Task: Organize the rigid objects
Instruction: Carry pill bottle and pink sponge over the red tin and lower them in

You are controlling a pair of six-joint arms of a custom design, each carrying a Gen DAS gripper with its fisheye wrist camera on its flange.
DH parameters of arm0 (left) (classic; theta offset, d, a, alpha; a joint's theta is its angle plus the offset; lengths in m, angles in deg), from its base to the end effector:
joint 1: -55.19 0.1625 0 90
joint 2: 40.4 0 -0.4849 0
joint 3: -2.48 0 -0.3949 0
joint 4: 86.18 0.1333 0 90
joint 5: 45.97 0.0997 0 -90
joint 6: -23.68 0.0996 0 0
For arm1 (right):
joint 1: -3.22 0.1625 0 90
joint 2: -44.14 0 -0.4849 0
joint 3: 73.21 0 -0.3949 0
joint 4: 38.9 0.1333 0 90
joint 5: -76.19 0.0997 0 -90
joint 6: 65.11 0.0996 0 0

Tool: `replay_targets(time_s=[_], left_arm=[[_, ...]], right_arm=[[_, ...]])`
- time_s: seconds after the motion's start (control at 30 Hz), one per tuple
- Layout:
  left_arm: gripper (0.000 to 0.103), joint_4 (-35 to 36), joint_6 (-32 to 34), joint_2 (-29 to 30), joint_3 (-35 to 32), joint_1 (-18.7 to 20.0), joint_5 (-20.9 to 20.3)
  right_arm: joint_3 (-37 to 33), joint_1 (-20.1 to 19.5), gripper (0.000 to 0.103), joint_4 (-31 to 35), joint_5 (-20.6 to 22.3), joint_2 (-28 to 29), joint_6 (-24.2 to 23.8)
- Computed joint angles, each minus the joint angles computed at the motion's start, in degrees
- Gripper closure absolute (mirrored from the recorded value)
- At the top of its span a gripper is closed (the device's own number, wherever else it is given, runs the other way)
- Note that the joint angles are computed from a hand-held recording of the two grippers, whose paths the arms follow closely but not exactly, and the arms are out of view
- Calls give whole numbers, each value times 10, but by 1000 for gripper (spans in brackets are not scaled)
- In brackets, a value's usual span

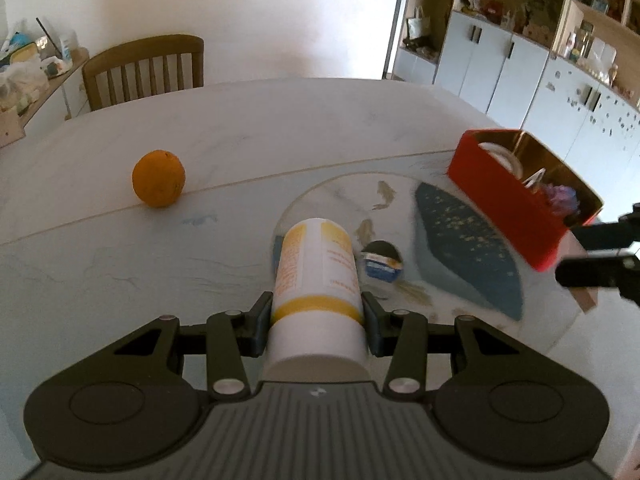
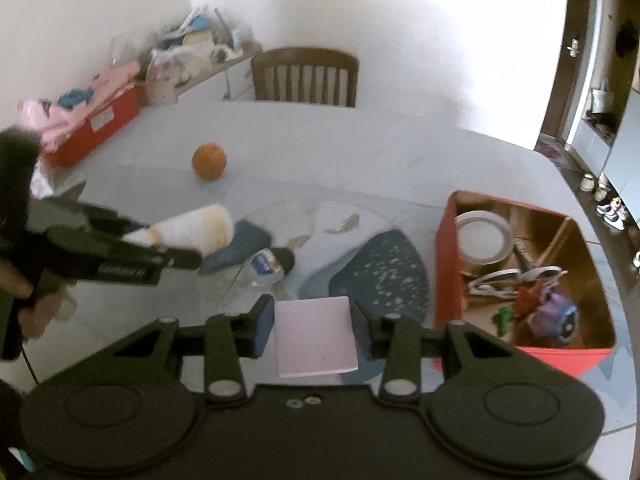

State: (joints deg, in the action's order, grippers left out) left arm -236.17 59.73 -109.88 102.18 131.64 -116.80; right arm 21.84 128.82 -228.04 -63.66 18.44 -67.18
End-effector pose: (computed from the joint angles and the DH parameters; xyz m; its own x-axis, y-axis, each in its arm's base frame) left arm 0.0104 -0.6654 0.3857 -0.6536 0.5474 -0.5226 0.7273 0.6453 -0.2337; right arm 0.4508 -0.5315 -0.0029 -0.7266 -0.0920 0.6809 -0.5318 0.7028 -0.4725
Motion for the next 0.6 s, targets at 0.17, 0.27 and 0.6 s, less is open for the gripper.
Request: replay_targets(time_s=[0.17, 0.27, 0.6], left_arm=[[59, 3, -15, -26, 23, -18, -14], [59, -1, -22, -36, 36, -32, -19], [59, -28, -40, -37, 78, -93, -27]], right_arm=[[17, 3, 62, -37, -10, -16, -5], [32, 2, 62, -63, -12, -29, -11], [89, -22, 62, -147, -7, -82, -63]])
